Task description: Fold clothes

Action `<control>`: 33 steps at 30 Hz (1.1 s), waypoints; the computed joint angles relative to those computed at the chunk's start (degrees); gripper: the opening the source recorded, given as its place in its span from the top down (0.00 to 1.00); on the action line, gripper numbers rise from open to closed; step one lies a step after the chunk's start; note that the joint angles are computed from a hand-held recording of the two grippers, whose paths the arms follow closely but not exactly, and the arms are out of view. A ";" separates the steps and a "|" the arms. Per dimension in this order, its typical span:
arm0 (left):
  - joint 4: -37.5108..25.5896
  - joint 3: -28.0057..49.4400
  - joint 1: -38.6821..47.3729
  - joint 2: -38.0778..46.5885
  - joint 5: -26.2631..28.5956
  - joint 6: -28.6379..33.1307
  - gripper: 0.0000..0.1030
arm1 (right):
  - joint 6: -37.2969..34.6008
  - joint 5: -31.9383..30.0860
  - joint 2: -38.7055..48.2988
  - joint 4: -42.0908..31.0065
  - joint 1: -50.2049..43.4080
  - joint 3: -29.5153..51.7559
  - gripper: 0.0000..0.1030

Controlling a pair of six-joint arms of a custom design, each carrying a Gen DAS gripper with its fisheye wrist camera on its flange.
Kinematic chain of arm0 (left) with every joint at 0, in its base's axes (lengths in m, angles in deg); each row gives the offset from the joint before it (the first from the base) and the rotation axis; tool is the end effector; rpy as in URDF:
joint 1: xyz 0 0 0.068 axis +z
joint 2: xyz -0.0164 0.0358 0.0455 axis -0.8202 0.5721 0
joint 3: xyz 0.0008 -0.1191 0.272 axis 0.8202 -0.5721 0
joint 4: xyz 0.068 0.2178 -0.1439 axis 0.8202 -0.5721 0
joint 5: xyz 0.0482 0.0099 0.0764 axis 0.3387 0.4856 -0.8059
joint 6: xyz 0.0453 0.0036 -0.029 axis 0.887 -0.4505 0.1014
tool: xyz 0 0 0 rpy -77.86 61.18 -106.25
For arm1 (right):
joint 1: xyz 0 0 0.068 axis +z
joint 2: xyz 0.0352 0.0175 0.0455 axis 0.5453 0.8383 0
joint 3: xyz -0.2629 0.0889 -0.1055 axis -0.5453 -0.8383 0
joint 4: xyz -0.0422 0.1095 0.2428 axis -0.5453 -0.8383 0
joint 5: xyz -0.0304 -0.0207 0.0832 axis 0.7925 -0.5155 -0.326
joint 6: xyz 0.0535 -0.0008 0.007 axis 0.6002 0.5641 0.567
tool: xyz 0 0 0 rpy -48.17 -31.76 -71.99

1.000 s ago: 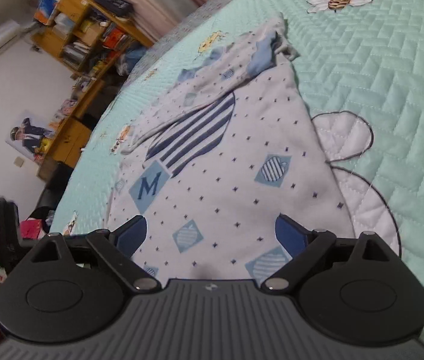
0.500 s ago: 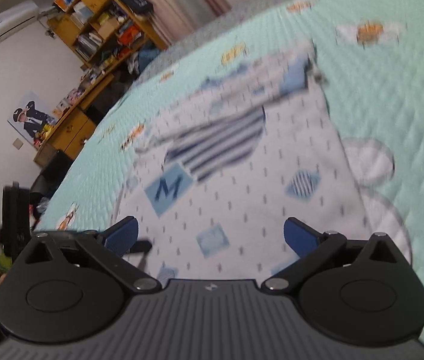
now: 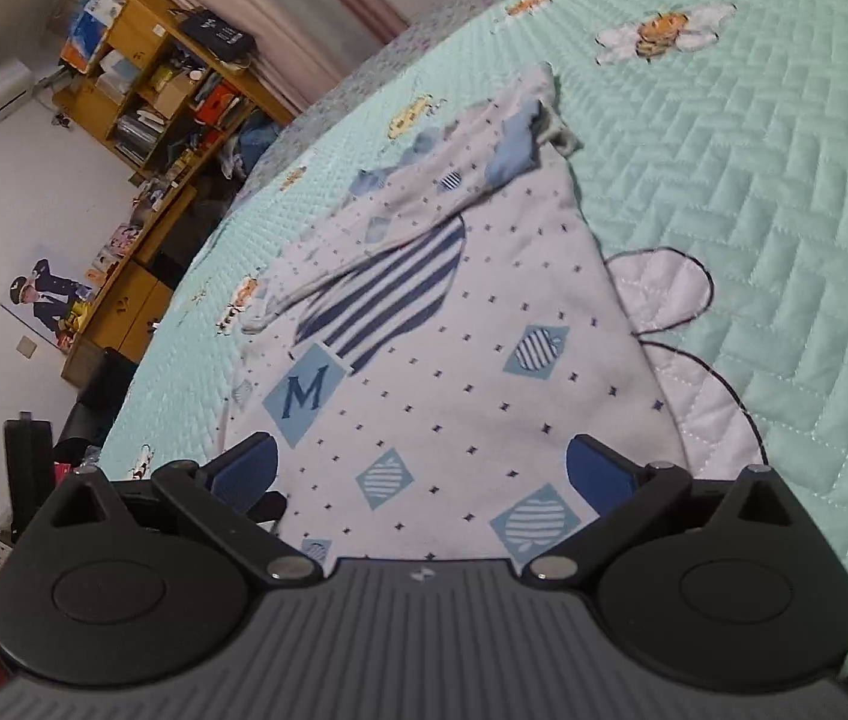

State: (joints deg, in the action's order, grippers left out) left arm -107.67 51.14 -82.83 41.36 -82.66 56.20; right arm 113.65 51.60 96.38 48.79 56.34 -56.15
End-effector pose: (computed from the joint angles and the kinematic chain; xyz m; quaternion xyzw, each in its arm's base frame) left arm 0.3705 -0.1929 0.1806 0.1609 0.9557 -0.0549 0.2401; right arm 0.2142 0.0931 0.1615 0.2011 0.8545 0.2973 0.3756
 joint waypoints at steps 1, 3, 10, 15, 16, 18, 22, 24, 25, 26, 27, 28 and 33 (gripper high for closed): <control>-0.10 0.08 0.00 0.04 0.01 -0.01 0.00 | -0.30 -0.89 0.56 0.30 -0.27 -0.03 0.01; -0.34 0.28 0.04 0.09 0.02 0.01 0.00 | -0.67 -2.93 2.92 0.31 -1.13 0.06 0.01; -0.97 0.81 0.08 0.29 0.12 -0.03 0.00 | -0.03 -1.01 -1.42 -3.30 0.52 -1.91 0.02; -0.30 0.24 0.46 0.02 0.93 -0.40 0.01 | -3.53 2.55 -2.63 -11.00 2.73 2.50 0.02; -0.13 0.14 0.52 0.02 1.06 -0.56 0.01 | -4.84 2.98 -2.24 -11.51 3.12 3.35 0.02; 0.52 -0.32 0.58 -0.04 1.19 -0.70 0.01 | -6.97 2.78 -0.96 -11.12 3.39 4.27 0.02; 1.35 -1.29 0.65 -0.58 1.57 0.47 0.00 | -7.63 2.06 1.57 -7.85 2.85 2.05 0.02; 0.64 -1.02 1.01 -0.83 2.41 1.18 0.01 | -6.64 0.62 -0.15 -4.94 1.92 -0.92 0.02; 0.28 -0.88 1.19 -0.95 2.83 1.54 0.01 | -5.58 -0.66 -1.33 -4.24 0.97 -2.05 0.02; -0.07 -0.74 1.37 -1.07 3.26 1.89 0.01 | -4.43 -1.89 -2.54 -3.67 0.00 -3.08 0.02; -0.29 -0.88 1.63 -1.56 4.11 2.01 0.01 | -3.78 -2.81 -3.74 -3.88 -0.87 -3.62 0.05; -0.12 -1.28 1.92 -2.26 5.26 2.34 0.01 | -3.44 -3.56 -4.98 -4.61 -1.71 -3.83 0.10; -0.87 -1.34 1.88 -2.50 4.87 3.25 0.01 | -8.15 -4.82 -5.05 -5.85 -5.83 -0.07 0.19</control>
State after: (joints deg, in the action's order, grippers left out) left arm -108.54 49.80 -80.95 38.86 -77.78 59.45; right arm 105.50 46.77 91.33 42.94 50.51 -56.23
